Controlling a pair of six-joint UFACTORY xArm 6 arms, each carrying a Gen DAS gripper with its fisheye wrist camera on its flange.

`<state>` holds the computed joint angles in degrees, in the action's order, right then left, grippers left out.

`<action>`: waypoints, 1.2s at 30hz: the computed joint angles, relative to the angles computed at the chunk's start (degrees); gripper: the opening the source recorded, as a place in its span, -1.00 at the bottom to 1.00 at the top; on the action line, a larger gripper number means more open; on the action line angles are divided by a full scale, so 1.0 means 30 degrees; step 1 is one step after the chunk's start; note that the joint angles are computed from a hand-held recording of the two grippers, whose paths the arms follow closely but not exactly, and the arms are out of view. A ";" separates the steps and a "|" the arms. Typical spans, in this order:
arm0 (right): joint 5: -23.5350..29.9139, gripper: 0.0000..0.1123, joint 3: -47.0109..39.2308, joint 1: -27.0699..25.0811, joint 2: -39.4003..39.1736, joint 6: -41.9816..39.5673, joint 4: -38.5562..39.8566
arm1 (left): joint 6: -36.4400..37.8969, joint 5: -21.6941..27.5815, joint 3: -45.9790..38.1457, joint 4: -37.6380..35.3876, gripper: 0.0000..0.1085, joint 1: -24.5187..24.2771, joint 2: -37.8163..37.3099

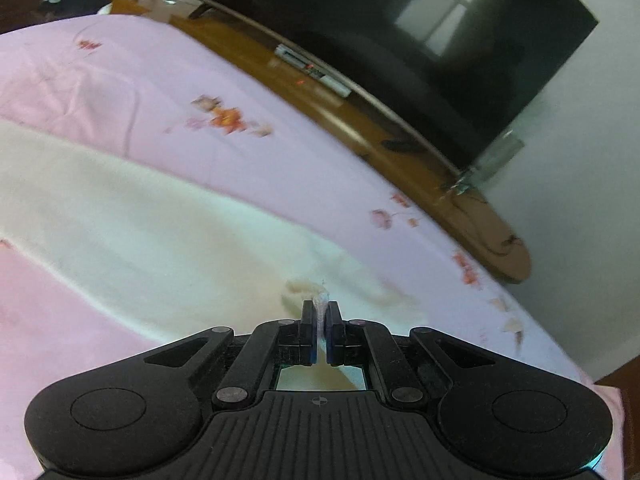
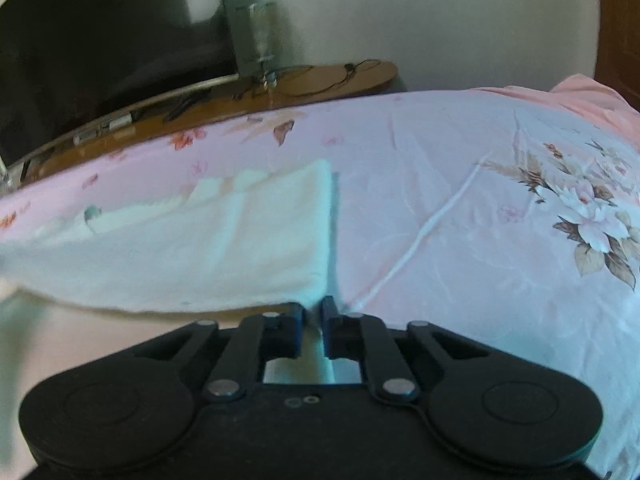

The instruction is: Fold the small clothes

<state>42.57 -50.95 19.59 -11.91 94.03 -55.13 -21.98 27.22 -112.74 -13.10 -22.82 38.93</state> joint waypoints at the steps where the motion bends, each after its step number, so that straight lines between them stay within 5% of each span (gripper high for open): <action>1: -0.0011 -0.86 0.0113 0.0002 -0.0025 -0.0233 0.0273 | 0.0052 0.0238 0.0103 0.0343 -0.93 -0.0037 0.0046; 6: 0.0004 -0.86 0.0057 -0.0144 -0.0090 -0.1105 0.1258 | 0.0541 0.1938 -0.0002 0.1620 -0.92 -0.0085 0.0250; 12: 0.0449 -0.69 0.0835 0.0624 -0.1766 -0.1736 0.2361 | 0.0836 0.1727 0.2184 0.2796 -0.92 0.0530 -0.1944; 15: 0.0889 -0.68 0.0234 0.1182 -0.1747 -0.1306 0.1255 | 0.1734 0.1641 0.2570 0.1557 -0.92 0.0757 -0.2356; 21: -0.0800 -0.63 -0.2441 -0.0197 0.1256 -0.3330 0.1239 | 0.3001 0.2994 -0.0425 0.0613 -0.92 -0.0072 -0.0436; 25: -0.1633 -0.60 -0.3157 -0.1766 0.2271 -0.3888 0.1648 | 0.1975 0.4465 -0.3394 0.2097 -0.92 -0.0518 0.1722; 32: -0.4861 -0.44 -0.4094 -0.5042 0.4491 -0.5422 0.4326 | 0.0650 0.4117 -0.4307 0.4200 -0.92 -0.0807 0.2587; 36: -0.7142 -0.83 -0.3635 -0.5645 0.4756 -0.6688 0.5182 | 0.0696 0.3827 -0.3885 0.5017 -0.92 -0.0933 0.2358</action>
